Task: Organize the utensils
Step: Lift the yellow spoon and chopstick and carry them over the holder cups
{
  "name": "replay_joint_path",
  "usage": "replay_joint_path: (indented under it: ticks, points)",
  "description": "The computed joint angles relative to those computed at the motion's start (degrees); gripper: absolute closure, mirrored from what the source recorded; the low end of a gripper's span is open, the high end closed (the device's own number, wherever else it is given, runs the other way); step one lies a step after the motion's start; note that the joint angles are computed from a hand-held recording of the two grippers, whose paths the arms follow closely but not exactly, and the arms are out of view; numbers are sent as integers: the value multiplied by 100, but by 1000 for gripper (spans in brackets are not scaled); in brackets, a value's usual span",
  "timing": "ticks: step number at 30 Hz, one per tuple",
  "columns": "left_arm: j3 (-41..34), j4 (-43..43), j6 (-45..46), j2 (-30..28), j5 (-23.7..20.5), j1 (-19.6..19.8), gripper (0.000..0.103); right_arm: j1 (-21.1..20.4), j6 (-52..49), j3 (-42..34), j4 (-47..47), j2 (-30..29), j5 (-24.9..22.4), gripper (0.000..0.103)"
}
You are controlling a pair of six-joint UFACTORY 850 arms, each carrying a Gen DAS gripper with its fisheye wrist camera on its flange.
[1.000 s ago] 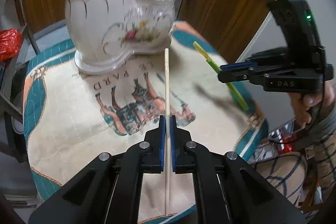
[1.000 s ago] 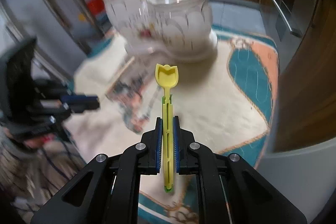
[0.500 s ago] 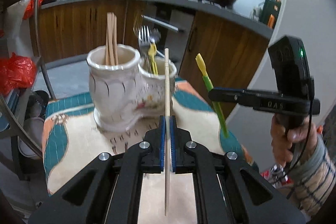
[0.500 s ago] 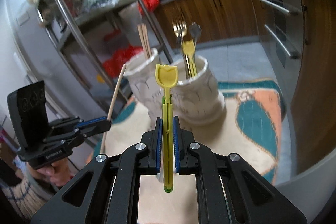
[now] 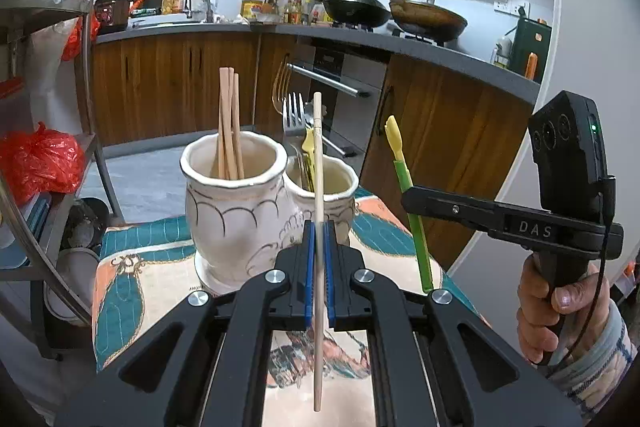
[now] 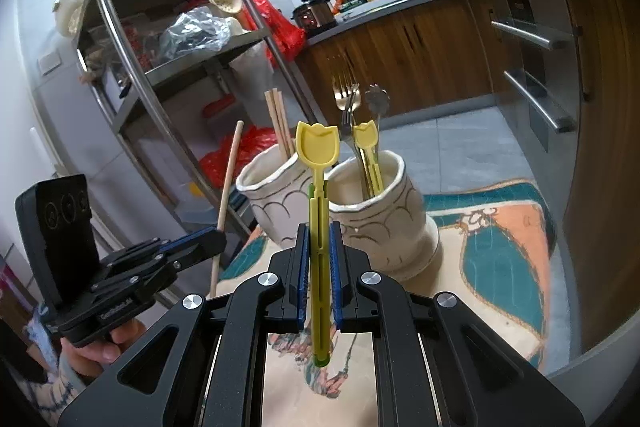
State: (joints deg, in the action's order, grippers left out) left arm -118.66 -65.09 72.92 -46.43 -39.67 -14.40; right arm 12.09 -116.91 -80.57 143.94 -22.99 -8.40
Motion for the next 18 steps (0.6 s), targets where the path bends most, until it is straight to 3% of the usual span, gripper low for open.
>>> replay_joint_path:
  ticks: [8, 18]
  points:
    - [-273, -520, 65, -181, -10, 51, 99, 28, -1784, -131, 1663, -16, 4, 92]
    - [-684, -1788, 650, -427, -168, 179, 99, 29, -3066, -491, 2764, -236, -174, 92]
